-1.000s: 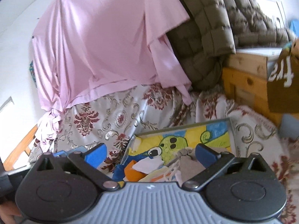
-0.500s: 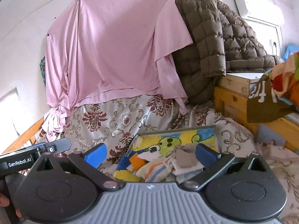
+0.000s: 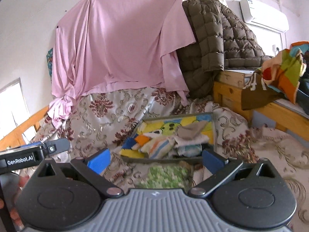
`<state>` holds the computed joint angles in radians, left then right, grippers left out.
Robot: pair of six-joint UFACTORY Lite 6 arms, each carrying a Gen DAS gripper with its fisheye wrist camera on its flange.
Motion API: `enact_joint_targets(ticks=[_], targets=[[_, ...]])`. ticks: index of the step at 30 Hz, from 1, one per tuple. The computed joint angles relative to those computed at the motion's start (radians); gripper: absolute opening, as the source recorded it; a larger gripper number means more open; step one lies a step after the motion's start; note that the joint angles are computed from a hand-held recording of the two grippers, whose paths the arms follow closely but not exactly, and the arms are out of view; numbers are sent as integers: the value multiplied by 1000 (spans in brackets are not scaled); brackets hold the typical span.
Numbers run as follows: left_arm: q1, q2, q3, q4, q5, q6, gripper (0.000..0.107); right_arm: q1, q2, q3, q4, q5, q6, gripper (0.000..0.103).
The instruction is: Organize soft objects
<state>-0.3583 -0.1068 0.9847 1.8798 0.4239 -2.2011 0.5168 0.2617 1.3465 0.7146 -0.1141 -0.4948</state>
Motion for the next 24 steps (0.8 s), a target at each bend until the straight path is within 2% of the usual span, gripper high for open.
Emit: enact_joint_targets(ticks=[3, 6, 12, 15, 24], targets=[[-54, -48, -99, 6, 75, -25, 102, 39, -52, -131, -39, -107, 54, 103], [-100, -76, -183, 5, 135, -44, 102, 81, -86, -236, 3, -209, 41, 103], [-144, -94, -289, -10, 195, -91, 102, 151, -104, -364, 56, -330, 18, 103], [-146, -96, -324, -6, 202, -131, 102, 184, -97, -392, 110, -372, -9, 103], [-145, -80, -389, 31, 192, -193, 102, 228, -68, -446, 128, -459, 6, 103]])
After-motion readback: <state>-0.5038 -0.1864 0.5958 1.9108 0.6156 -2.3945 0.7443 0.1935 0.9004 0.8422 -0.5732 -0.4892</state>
